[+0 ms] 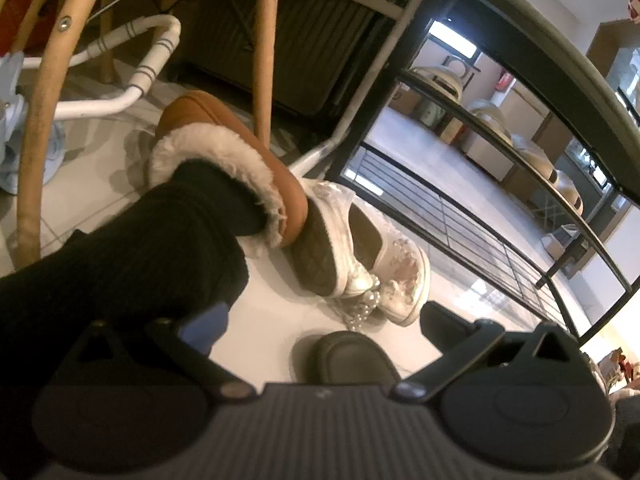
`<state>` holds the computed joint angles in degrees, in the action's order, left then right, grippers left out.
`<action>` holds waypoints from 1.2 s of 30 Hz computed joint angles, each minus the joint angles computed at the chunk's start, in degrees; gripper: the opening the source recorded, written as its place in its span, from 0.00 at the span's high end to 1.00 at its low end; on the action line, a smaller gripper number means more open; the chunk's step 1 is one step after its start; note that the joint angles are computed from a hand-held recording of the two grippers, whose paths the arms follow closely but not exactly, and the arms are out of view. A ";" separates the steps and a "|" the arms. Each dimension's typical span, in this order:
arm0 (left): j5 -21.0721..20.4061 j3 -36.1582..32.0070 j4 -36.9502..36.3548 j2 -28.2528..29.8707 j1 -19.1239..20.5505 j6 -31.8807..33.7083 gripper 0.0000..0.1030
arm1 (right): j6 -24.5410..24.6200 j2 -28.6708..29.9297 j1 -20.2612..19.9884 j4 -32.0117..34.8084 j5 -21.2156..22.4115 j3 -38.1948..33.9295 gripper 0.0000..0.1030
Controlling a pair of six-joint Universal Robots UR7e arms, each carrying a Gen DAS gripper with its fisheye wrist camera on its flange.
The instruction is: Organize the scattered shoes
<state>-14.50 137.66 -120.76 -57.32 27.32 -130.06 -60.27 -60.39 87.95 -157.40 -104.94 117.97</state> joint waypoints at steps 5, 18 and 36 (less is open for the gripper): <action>0.40 0.33 -0.39 -0.18 0.01 -0.68 0.01 | 11.61 -2.62 -1.45 -8.32 0.20 3.48 0.09; 0.03 0.51 -1.13 -0.18 -0.37 0.85 0.01 | 20.97 -1.37 -5.33 -17.98 4.65 2.51 0.03; -1.12 -1.27 0.83 0.68 0.47 1.86 0.01 | 1.97 -4.95 -18.22 -47.43 17.22 19.56 0.00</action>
<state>-15.62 136.39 -119.93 -56.64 27.80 -128.20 -58.30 -65.34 69.74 -204.83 -87.72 137.53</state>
